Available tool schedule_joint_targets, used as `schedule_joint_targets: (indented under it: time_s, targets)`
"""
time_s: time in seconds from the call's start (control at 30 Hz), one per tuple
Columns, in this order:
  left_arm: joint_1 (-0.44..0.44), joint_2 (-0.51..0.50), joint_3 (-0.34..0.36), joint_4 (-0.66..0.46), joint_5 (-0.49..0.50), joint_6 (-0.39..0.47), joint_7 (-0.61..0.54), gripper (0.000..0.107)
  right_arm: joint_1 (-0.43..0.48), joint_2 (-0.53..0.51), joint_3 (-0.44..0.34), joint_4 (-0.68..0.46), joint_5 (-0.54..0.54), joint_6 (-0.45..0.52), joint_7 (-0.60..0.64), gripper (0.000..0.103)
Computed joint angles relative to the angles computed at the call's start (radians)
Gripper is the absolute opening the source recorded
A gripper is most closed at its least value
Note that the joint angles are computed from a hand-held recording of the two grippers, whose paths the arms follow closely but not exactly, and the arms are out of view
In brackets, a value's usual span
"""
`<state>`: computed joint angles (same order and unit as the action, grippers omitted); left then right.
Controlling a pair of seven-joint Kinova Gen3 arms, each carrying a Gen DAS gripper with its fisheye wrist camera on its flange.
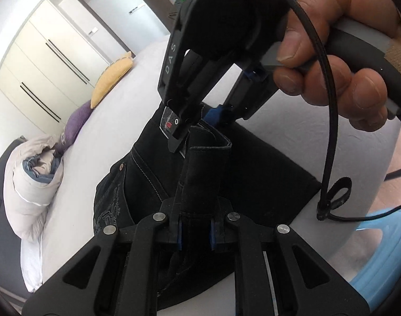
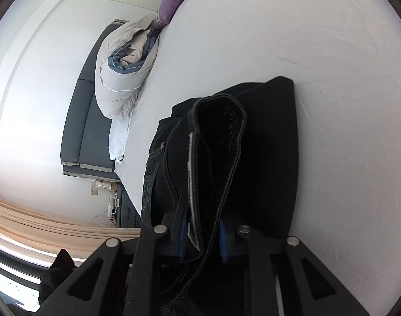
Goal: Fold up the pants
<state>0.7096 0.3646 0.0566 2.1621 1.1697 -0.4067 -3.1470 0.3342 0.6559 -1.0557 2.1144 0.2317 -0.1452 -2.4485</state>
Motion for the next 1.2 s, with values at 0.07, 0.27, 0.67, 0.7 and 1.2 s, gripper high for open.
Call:
schedule_joint_targets:
  time_s: [0.07,0.27,0.67,0.7,1.2]
  targets:
    - [0.019,0.004,-0.027,-0.009,0.005,0.008,-0.005,0.012,0.025,0.0,-0.013,0.023,0.014,-0.028,0.002,0.019]
    - [0.235,0.022,-0.25,-0.031,0.045,0.076,-0.023,0.012,0.059,0.004,-0.008,0.049,0.08,-0.066,-0.034,0.018]
    - [0.015,0.066,0.103,-0.003,0.094,-0.109,-0.084,0.018,0.033,0.012,0.084,0.117,0.219,-0.179,-0.156,0.029]
    - [-0.032,0.046,0.132,0.007,0.091,-0.082,-0.082,0.021,0.045,0.001,0.075,0.12,0.232,-0.17,-0.177,0.036]
    - [-0.703,-0.21,0.345,0.02,-0.112,0.477,0.286,0.094,0.088,-0.023,0.031,0.084,0.548,-0.304,-0.37,0.055]
